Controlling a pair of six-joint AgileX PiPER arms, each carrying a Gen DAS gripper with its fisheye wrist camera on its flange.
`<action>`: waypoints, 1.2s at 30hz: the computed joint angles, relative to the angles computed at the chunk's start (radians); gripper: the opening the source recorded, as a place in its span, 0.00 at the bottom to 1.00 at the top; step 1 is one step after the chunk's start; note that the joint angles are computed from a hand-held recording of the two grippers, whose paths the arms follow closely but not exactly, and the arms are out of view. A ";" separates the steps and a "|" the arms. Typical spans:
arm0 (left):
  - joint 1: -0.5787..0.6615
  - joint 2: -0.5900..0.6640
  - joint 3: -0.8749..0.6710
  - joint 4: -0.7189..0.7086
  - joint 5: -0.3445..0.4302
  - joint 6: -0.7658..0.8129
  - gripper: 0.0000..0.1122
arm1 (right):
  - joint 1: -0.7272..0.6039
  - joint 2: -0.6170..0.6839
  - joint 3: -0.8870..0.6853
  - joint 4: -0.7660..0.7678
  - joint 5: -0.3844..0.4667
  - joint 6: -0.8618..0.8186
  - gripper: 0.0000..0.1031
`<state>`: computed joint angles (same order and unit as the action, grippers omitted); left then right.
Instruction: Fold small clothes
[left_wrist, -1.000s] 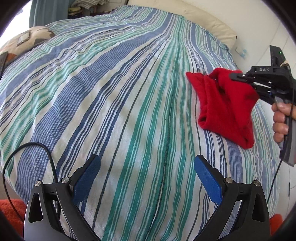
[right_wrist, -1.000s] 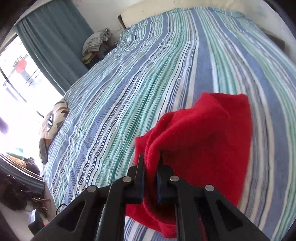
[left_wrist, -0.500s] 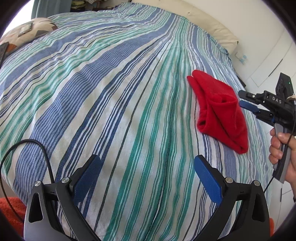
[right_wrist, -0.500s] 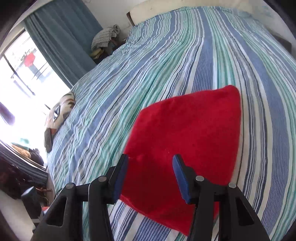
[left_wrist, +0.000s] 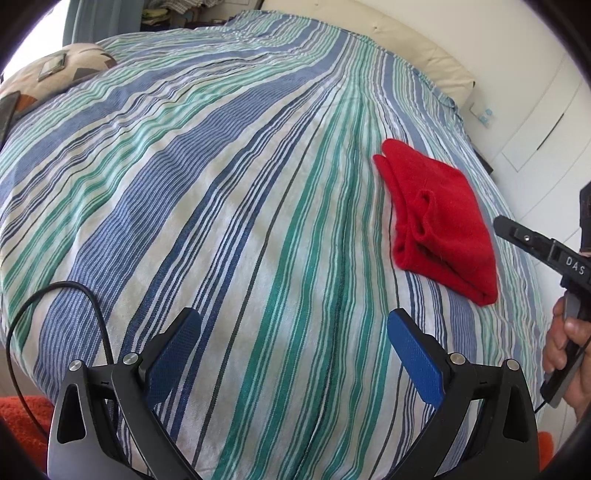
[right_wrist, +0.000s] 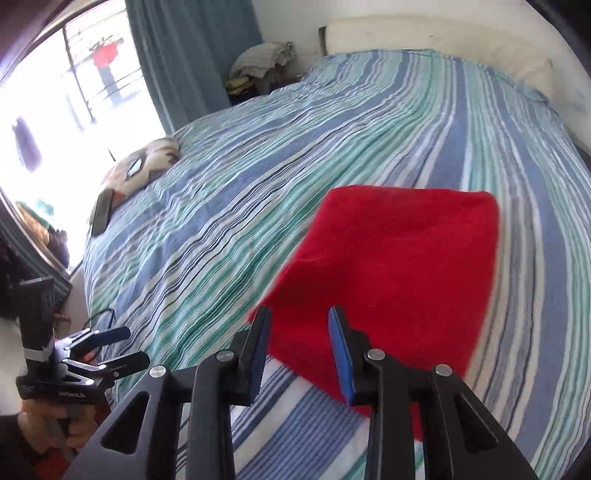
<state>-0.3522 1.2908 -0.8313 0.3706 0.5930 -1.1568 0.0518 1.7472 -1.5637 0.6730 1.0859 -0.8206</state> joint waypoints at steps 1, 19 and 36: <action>-0.001 0.001 0.000 -0.002 -0.001 0.000 0.90 | -0.041 -0.004 -0.004 0.007 -0.001 0.019 0.32; -0.134 0.050 -0.026 0.132 0.094 -0.141 0.90 | -0.460 -0.490 0.677 0.056 -0.066 -0.280 0.68; -0.347 0.166 -0.159 0.255 0.337 -0.131 0.91 | -0.688 -0.477 0.685 0.076 0.037 -0.311 0.84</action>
